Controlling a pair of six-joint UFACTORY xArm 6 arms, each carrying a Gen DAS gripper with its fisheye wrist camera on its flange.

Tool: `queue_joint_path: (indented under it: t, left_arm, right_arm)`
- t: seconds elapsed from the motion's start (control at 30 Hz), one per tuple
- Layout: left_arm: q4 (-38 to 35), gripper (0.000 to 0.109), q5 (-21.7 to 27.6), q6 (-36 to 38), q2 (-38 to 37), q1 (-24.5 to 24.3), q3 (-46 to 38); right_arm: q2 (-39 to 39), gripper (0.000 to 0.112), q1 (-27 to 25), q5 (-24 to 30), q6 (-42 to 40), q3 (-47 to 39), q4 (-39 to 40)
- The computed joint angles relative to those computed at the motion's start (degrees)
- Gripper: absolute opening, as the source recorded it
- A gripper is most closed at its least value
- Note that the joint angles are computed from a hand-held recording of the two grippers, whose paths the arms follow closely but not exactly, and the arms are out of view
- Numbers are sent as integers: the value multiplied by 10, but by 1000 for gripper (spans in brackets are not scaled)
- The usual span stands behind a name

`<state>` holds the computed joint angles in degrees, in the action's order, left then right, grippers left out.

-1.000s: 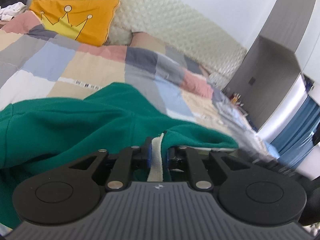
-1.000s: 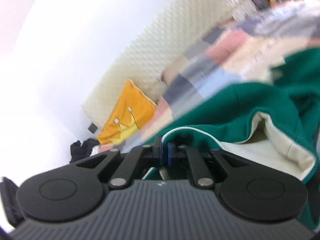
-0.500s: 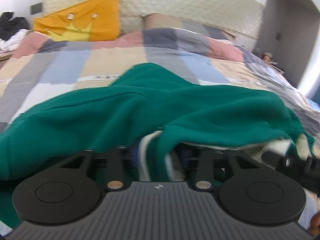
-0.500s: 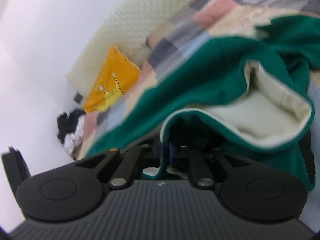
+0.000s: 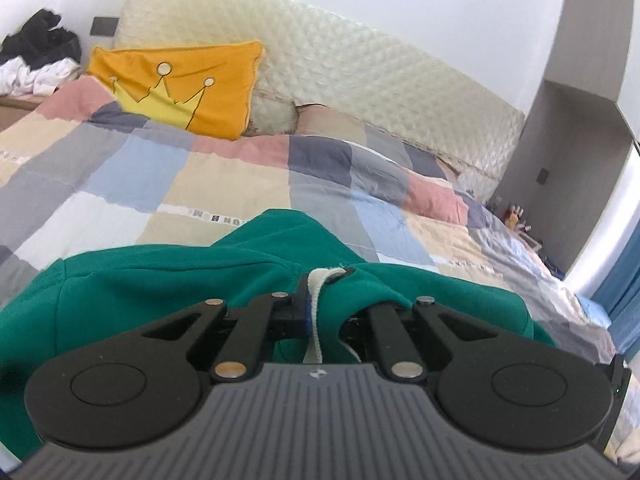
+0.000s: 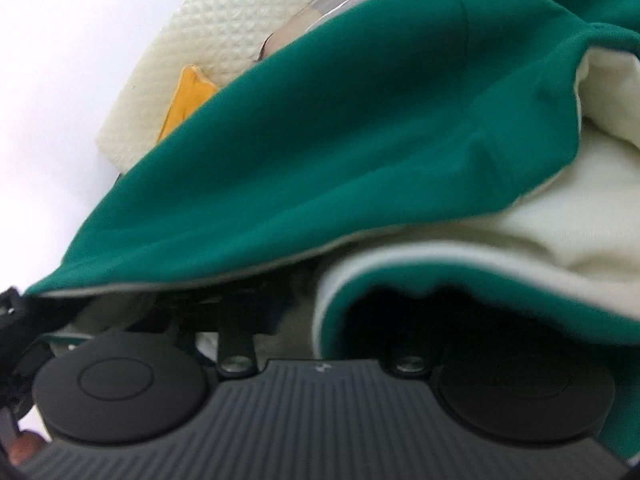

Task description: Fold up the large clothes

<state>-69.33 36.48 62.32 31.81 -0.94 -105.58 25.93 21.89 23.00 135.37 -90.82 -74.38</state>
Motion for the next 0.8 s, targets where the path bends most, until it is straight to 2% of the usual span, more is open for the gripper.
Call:
queue_joint_path:
  t: [0.03,0.1,0.17,0.23,0.4,0.6,0.8]
  left_arm:
    - [3,7,5,-14,4,3,-6]
    - [-7,7,22,-30,12,13,-22]
    - [-15,7,50,-60,18,25,-39]
    - [-32,7,69,-78,12,33,-44]
    - [-147,7,68,-10,-68,47,8]
    - [-159,6,85,-70,-124,68,-10]
    - [-165,6,104,-114,-177,93,-47]
  right_arm:
    - [-4,5,5,22,-2,1,4]
    - [-24,6,23,92,-30,7,7]
    - [-58,5,31,125,-5,28,-45]
    - [-90,5,37,142,-12,41,-75]
    - [-139,5,67,182,-117,13,-101]
    - [-178,5,96,199,-247,-51,-101]
    - [-186,5,153,244,-403,-152,-107]
